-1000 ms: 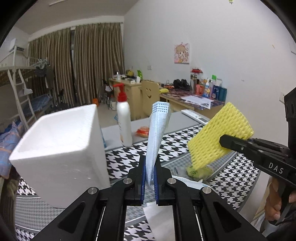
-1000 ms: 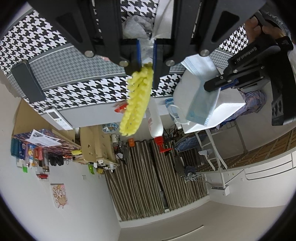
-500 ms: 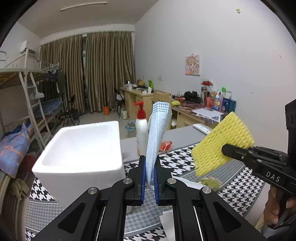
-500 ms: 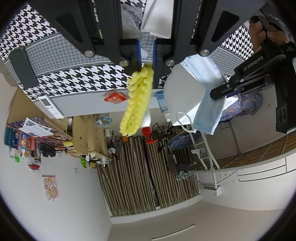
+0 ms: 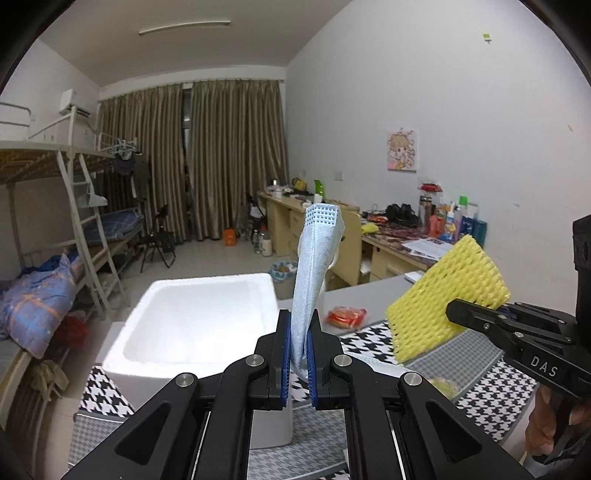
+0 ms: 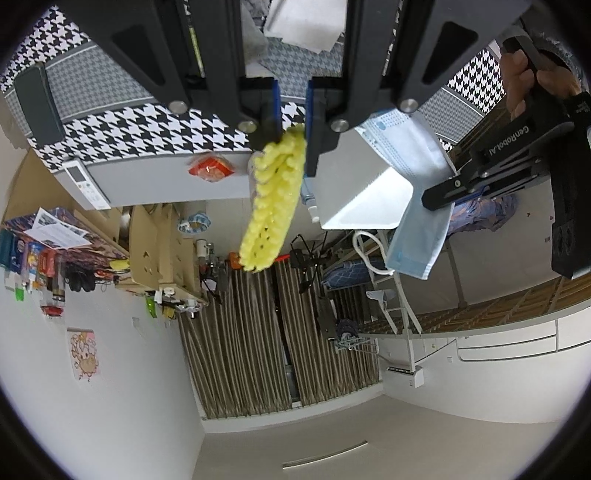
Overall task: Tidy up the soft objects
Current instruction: 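Lift and carry the net and mask toward the white foam box with both grippers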
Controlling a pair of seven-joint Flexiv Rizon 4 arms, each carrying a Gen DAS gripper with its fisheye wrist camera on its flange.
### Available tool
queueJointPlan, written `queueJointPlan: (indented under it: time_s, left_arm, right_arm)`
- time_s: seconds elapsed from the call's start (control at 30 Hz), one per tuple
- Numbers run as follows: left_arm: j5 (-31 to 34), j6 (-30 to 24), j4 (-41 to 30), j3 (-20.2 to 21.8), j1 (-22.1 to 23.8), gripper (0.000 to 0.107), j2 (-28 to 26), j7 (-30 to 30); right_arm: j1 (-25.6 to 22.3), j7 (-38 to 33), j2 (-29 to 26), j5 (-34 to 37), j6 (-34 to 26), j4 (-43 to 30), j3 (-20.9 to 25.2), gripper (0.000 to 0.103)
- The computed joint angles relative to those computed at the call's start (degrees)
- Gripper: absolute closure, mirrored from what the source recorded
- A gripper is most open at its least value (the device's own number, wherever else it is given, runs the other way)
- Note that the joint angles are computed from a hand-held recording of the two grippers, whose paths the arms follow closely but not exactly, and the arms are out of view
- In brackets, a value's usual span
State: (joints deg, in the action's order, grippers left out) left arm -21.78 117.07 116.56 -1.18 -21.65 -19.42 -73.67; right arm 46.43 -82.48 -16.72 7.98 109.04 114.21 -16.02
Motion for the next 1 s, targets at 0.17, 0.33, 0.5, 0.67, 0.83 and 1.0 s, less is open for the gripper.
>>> queueJointPlan:
  time_s: [0.17, 0.33, 0.5, 0.67, 0.83, 1.0]
  left_arm:
    - [-3.0, 0.8, -0.8, 1.7, -1.6, 0.099, -0.3, 1.5]
    - [-7.7, 1.4, -1.4, 3.2, -3.2, 0.099, -0.4, 3.8]
    - [-11.6, 2.4, -1.6, 3.3, -3.2, 0.099, -0.5, 5.3]
    - [-14.6, 3.4, -2.2, 3.2, -3.2, 0.099, -0.9, 7.4]
    - [-18.3, 3.7, -3.1, 3.3, -3.7, 0.099, -1.4, 9.7]
    - [-22.4, 4.0, -4.4, 3.7, -4.6, 0.099, -2.7, 12.5]
  right_arm:
    - [-5.1, 0.8, -0.7, -3.1, 0.0, -1.6, 5.3, 0.09]
    - [-11.3, 2.6, -1.9, -7.4, -0.2, -3.7, 11.7, 0.09]
    - [-12.6, 3.3, -2.6, -9.6, 0.1, -4.7, 13.4, 0.09]
    - [-13.9, 4.5, -3.2, -11.6, -0.2, -5.7, 15.0, 0.09]
    - [-11.8, 5.0, -3.7, -11.2, -0.5, -6.6, 13.0, 0.09]
    - [-9.5, 4.7, -4.0, -11.2, -0.8, -7.4, 10.9, 0.09]
